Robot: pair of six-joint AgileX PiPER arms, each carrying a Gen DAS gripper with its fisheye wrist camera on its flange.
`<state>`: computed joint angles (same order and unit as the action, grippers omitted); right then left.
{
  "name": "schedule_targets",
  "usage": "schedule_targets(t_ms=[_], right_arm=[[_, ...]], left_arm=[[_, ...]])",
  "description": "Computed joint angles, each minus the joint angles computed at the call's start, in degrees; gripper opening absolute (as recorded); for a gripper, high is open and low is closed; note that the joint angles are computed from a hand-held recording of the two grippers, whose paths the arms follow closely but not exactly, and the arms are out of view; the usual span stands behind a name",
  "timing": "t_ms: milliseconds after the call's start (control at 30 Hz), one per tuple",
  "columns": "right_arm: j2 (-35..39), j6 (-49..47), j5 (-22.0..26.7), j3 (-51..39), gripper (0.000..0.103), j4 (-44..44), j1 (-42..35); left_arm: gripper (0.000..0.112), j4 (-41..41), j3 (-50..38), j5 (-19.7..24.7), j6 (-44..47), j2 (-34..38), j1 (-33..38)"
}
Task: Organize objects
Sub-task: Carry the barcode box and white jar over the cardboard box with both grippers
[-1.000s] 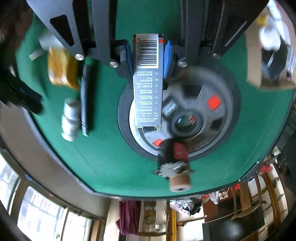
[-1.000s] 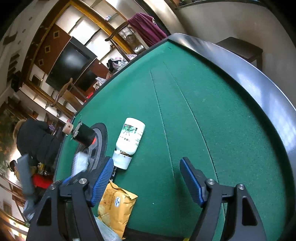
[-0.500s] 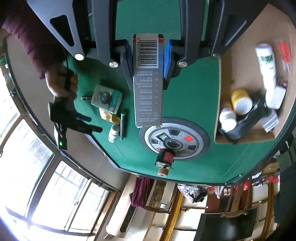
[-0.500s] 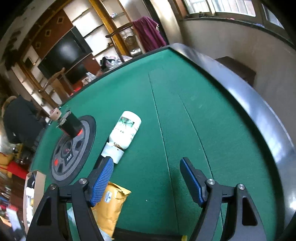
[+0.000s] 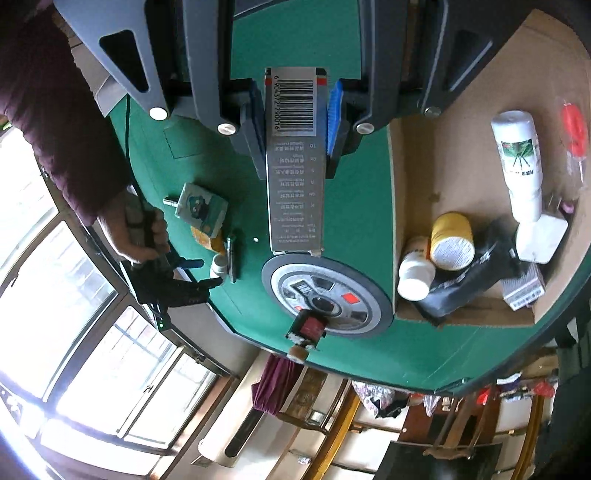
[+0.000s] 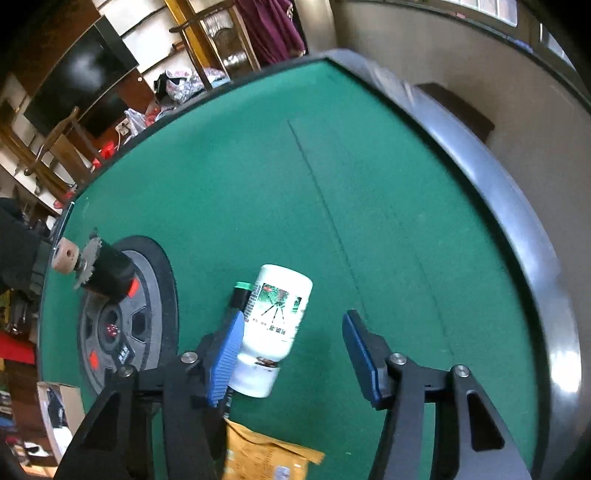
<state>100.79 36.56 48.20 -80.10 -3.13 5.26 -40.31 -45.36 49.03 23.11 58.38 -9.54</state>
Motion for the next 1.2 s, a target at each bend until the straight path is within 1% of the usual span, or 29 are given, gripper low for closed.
schedule_targets(t_ms=[67,133,167,233,300,500,600,667,733,800,933,1000,1100,1200], right_arm=[[1.8,1.0,2.1,-2.5,0.055,-1.7,1.2],[4.3,1.7,4.7,-5.5,0.045,-2.6,2.4],[4.5,3.1,4.1,-5.6,0.044,-3.8,3.0],[5.0,4.2,4.6,-6.7,0.038,-4.9,3.6],[4.5,5.0,4.4,-6.3,0.037,-6.0,4.0],[-3.4,1.7,-4.0,4.9,0.037,-0.9,1.8],[-10.2,-0.8,-8.2,11.7,0.037,2.5,1.1],[-14.0,-0.4,-10.3,15.2,0.037,3.0,2.2],[-17.8,-0.2,-11.1,17.6,0.037,2.6,3.3],[-20.4,-1.2,-10.8,18.4,0.037,3.6,4.7],[-24.3,-3.7,-11.0,19.2,0.038,7.1,8.5],[-25.2,-4.1,-11.6,19.0,0.038,8.6,11.7],[-23.7,-4.8,-12.5,17.4,0.038,11.3,17.1],[-19.4,-5.7,-14.4,14.4,0.038,14.3,23.2]], left_arm=[[0.026,-1.9,0.4,0.8,2.7,0.9,2.1],[0.026,-3.8,0.6,1.6,5.0,1.7,3.9],[0.026,-4.3,0.8,1.9,5.9,1.8,4.7],[0.026,-5.1,1.0,2.8,7.1,1.9,6.2],[0.026,-5.5,1.1,3.5,8.0,2.0,7.7],[0.026,-7.2,1.9,5.6,10.0,1.5,11.6],[0.026,-8.2,2.7,6.7,10.4,0.7,13.2],[0.026,-8.0,3.2,6.7,9.9,-0.1,13.3],[0.026,-7.9,3.7,7.0,9.6,-1.3,13.6],[0.026,-7.5,3.8,7.6,9.5,-2.7,14.7],[0.026,-7.3,3.7,11.3,11.7,-5.9,22.4],[0.026,-6.6,3.4,13.5,13.7,-7.1,27.9],[0.026,-4.4,2.5,15.8,16.1,-8.0,35.4],[0.026,-4.2,1.8,19.4,20.6,-7.7,44.1]])
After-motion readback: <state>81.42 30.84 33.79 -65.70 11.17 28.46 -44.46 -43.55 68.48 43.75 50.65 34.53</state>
